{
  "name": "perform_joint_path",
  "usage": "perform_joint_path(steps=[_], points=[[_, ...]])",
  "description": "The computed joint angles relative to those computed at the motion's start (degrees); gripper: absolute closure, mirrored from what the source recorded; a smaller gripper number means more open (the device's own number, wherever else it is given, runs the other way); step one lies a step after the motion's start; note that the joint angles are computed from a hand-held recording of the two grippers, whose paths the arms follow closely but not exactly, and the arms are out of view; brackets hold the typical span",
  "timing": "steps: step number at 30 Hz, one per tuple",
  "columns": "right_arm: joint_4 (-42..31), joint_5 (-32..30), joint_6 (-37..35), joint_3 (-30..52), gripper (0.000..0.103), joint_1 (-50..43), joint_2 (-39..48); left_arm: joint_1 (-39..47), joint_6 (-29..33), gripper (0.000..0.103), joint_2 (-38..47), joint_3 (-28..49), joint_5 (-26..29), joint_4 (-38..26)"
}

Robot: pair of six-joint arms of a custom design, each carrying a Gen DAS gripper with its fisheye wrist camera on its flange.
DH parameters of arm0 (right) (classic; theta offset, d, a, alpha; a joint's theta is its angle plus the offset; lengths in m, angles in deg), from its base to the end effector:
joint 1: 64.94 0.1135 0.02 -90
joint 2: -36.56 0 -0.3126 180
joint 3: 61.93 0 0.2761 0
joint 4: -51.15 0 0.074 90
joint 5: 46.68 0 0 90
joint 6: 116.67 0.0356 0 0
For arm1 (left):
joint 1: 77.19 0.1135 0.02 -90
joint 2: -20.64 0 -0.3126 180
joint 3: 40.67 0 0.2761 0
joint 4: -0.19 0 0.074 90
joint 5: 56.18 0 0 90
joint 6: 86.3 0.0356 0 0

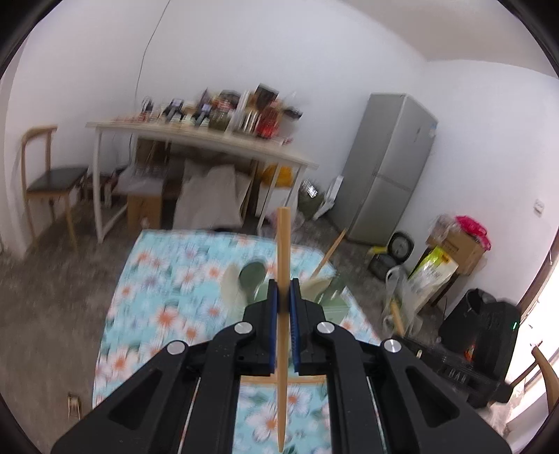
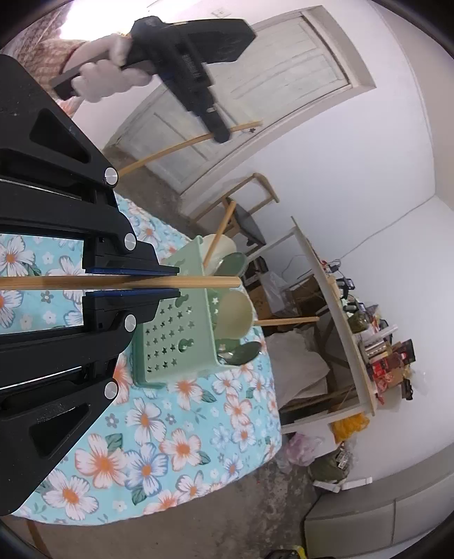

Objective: Organize utensils
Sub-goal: 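Lift both held chopsticks upright toward the green holder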

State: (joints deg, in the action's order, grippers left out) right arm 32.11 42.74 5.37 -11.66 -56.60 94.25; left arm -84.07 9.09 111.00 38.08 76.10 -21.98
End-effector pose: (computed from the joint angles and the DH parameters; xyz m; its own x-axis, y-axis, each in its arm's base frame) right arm 0.2224 0.0330 0.2932 -0.4554 0.4694 -0.7565 0.1033 0.8718 0.4788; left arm 0.3702 -0.0688 0.3147 -0.4891 0.1290 -0.8626 0.6928 0.6583 -0.2943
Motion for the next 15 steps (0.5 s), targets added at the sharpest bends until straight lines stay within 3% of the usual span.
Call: perform_joint_path(steps=[8,15], points=[[-0.2,-1.9,0.2,0.0,0.098,-2.8,-2.0,-5.1,-8.6,0.097,2.7,8.0,-1.1,8.2],[-0.3,-3.4,-0.4,0.5,0.098,-6.0,-2.2,-10.4,-10.3,0.097,9.6,14.9,-8.9,14.6]])
